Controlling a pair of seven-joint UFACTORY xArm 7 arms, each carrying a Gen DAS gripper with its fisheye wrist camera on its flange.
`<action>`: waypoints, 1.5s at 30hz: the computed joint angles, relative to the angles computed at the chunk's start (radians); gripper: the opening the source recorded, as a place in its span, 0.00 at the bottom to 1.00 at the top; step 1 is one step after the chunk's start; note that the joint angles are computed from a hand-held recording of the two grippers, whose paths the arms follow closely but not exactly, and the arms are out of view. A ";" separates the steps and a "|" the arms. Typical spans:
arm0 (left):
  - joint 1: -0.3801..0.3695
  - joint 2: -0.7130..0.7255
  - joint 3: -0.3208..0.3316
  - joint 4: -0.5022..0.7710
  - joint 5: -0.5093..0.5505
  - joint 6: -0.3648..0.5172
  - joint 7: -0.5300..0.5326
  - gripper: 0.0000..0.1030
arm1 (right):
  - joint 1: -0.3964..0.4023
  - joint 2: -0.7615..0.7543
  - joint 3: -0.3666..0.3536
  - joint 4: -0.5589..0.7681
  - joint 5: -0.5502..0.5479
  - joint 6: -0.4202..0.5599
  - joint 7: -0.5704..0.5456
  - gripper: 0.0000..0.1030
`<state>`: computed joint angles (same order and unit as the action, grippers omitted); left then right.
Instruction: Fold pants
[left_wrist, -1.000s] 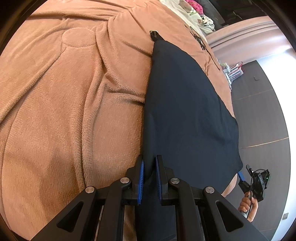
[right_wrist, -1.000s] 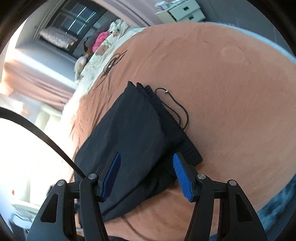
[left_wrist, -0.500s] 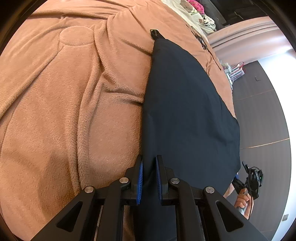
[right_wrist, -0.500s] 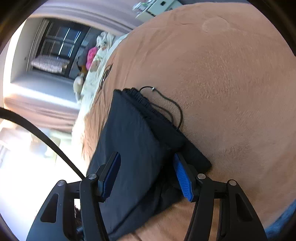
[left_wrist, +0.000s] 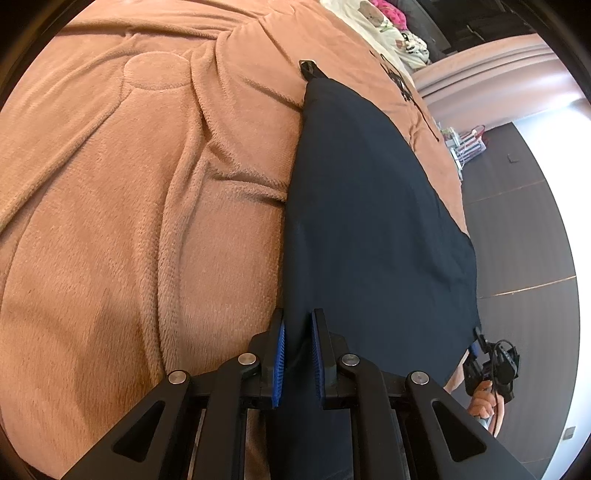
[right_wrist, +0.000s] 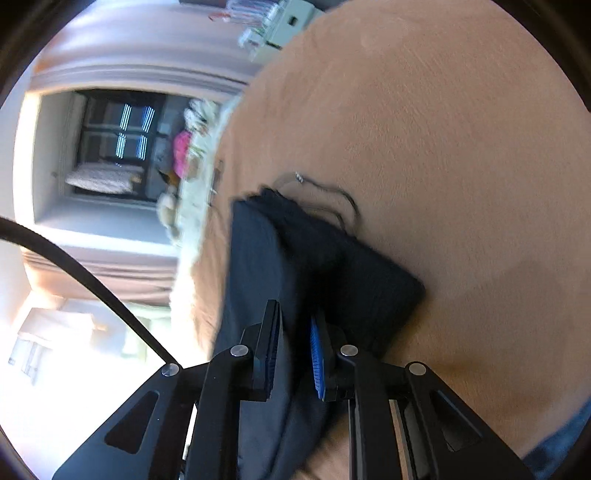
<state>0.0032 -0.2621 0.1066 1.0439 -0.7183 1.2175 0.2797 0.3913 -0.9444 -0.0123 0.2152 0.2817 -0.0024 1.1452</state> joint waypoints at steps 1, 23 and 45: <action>0.001 0.000 0.001 0.000 0.000 0.002 0.001 0.13 | 0.015 -0.014 -0.008 -0.012 0.005 0.006 -0.003 0.14; 0.006 0.012 -0.002 0.006 -0.016 0.005 0.036 0.14 | -0.235 -0.025 0.342 0.140 -0.133 0.171 0.281 0.00; 0.022 0.152 -0.023 0.106 -0.154 0.016 0.118 0.15 | -0.266 0.047 0.467 0.263 -0.341 0.318 0.574 0.09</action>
<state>0.0257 -0.1099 0.0837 1.1501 -0.8719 1.2331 0.3980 0.1254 -0.8969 0.4544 0.4786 -0.0596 0.3160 1.7196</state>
